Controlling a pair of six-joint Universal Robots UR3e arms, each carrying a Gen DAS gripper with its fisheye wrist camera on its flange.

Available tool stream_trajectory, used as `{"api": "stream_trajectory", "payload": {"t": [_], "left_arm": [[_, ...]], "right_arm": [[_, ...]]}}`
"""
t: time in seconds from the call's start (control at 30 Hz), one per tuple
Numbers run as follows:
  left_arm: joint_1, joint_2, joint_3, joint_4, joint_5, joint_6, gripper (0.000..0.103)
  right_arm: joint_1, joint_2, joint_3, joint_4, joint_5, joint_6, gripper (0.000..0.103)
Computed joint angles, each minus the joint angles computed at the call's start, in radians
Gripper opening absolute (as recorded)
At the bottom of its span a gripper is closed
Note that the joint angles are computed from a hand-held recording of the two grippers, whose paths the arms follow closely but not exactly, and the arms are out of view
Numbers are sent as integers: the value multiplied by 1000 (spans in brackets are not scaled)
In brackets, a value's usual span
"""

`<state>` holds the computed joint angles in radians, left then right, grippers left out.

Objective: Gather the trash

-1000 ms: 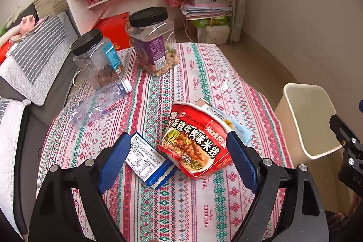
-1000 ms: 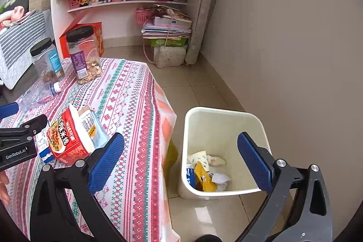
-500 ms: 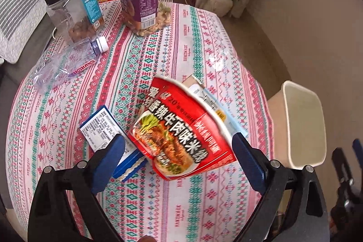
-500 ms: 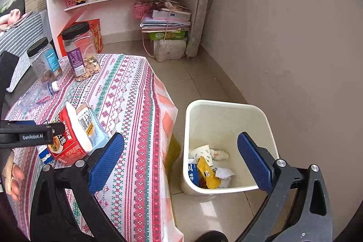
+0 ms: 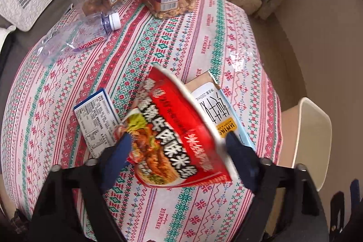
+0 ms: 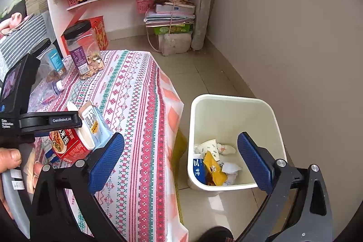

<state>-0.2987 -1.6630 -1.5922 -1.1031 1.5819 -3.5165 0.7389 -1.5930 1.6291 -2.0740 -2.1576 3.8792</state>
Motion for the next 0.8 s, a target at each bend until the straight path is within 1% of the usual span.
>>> {"api": "stream_trajectory", "payload": {"t": [0.03, 0.07, 0.13, 0.2, 0.27, 0.33, 0.4, 0.43, 0.47, 0.5, 0.53, 0.57, 0.6, 0.63, 0.67, 0.73, 0.8], "left_arm": [[5, 34, -16, -1, 1, 37, 54], [11, 62, -28, -1, -3, 71, 48], [32, 139, -69, -4, -14, 138, 28], [57, 207, -104, -16, -16, 197, 25], [101, 275, -154, -29, -18, 256, 25], [158, 320, -201, -72, -6, 328, 27], [243, 382, -288, -87, -2, 389, 27], [297, 413, -326, -106, -6, 414, 32], [366, 442, -346, -151, -50, 450, 37], [431, 465, -349, -208, -106, 491, 50], [478, 485, -343, -252, -144, 530, 63], [496, 506, -340, -262, -154, 558, 68], [494, 526, -349, -238, -139, 571, 77], [492, 546, -358, -213, -128, 582, 80], [497, 559, -359, -210, -134, 593, 80], [519, 573, -344, -251, -191, 632, 80], [503, 573, -336, -262, -211, 668, 82]], "right_arm": [[2, 20, -16, -2, 12, -16, 96], [2, 43, -30, -9, 28, -37, 96], [7, 100, -69, -25, 54, -73, 96], [12, 166, -121, -30, 80, -107, 96], [25, 235, -182, -16, 77, -116, 96], [31, 288, -229, -2, 85, -117, 96], [32, 324, -265, 14, 92, -113, 96], [34, 338, -282, 21, 93, -112, 96], [37, 350, -295, 23, 93, -111, 96], [38, 360, -307, 23, 94, -113, 96], [36, 366, -315, 21, 97, -116, 96], [37, 374, -328, 21, 102, -117, 96], [38, 379, -337, 20, 106, -118, 96], [40, 385, -349, 17, 108, -119, 96], [42, 389, -358, 14, 106, -121, 96], [51, 399, -390, 21, 87, -122, 96], [53, 401, -410, 31, 72, -126, 96]]}}
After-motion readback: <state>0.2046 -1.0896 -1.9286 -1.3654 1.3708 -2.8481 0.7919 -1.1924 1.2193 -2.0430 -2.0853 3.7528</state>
